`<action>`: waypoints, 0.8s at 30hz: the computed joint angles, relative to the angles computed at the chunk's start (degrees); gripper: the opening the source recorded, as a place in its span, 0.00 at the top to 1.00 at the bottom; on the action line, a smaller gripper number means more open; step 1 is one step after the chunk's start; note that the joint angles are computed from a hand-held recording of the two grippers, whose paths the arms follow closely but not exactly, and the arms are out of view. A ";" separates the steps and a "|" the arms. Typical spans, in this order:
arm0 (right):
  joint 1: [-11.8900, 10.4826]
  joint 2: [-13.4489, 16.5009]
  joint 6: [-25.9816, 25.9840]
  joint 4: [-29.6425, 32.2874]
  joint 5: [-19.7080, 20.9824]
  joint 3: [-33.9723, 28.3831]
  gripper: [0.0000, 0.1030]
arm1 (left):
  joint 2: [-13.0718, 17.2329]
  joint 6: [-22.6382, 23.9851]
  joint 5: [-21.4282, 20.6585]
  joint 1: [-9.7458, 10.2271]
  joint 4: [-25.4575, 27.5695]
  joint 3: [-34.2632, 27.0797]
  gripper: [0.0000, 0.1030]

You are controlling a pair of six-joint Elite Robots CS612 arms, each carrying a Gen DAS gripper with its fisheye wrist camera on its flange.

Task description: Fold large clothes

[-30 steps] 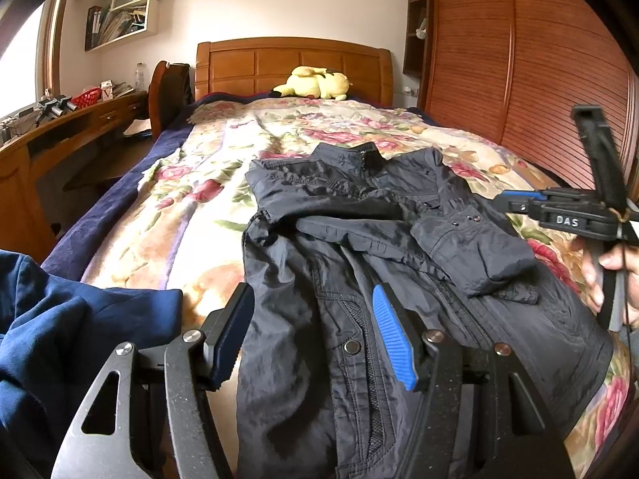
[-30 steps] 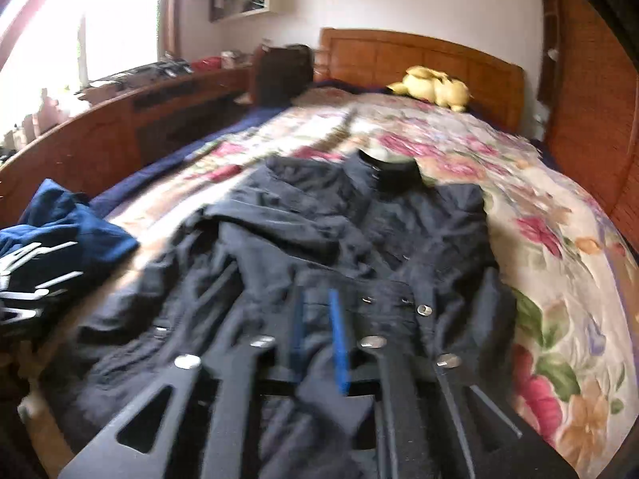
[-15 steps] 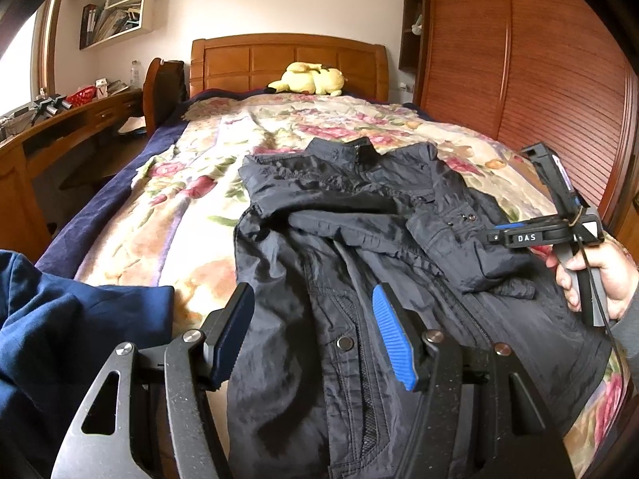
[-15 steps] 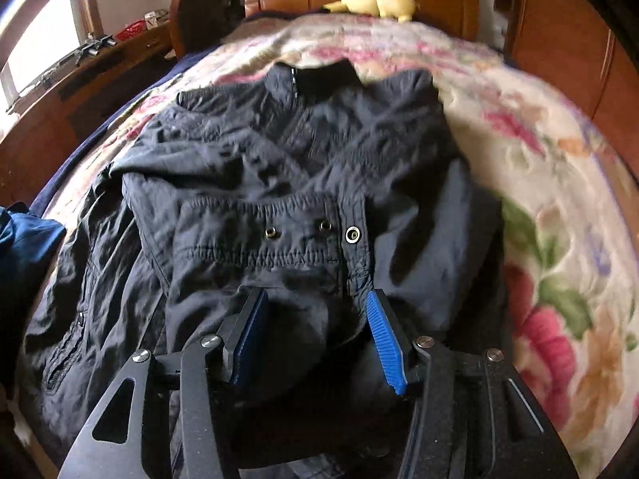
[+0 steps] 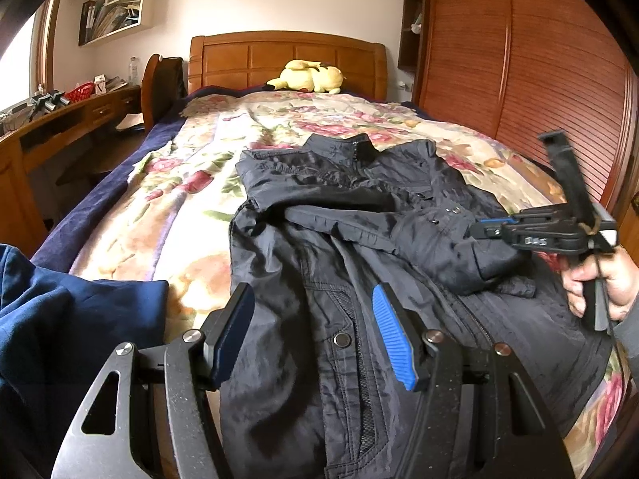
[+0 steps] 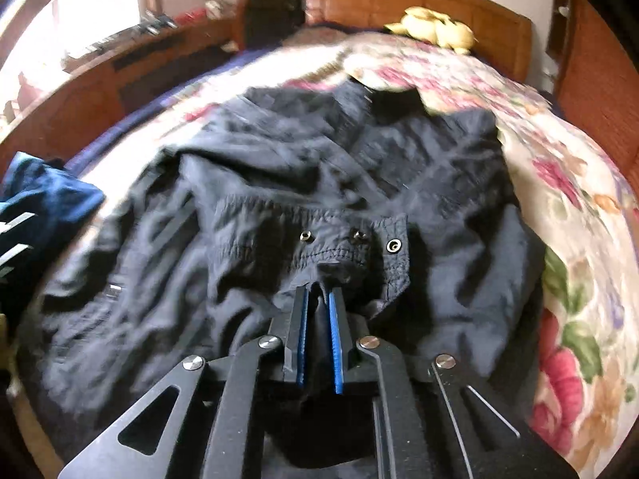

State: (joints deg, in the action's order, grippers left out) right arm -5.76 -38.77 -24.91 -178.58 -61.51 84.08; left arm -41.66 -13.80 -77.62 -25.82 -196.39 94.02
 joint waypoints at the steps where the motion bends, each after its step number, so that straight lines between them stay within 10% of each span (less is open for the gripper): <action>1: -0.45 -0.59 -0.97 -0.87 2.95 1.17 0.92 | 0.01 0.05 0.02 0.01 -0.21 0.04 0.39; 8: -2.01 -3.85 -8.68 -2.69 15.44 7.91 0.92 | -0.11 -0.06 0.50 0.22 -2.07 0.61 0.39; 24: -7.58 -7.40 -11.24 -4.95 14.29 20.50 0.92 | -0.15 0.88 0.40 -0.24 -2.82 0.76 0.39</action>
State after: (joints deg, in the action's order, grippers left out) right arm -13.34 -46.17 -36.16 -183.53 -47.22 104.58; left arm -41.81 -12.92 -77.21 -26.06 -199.21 94.78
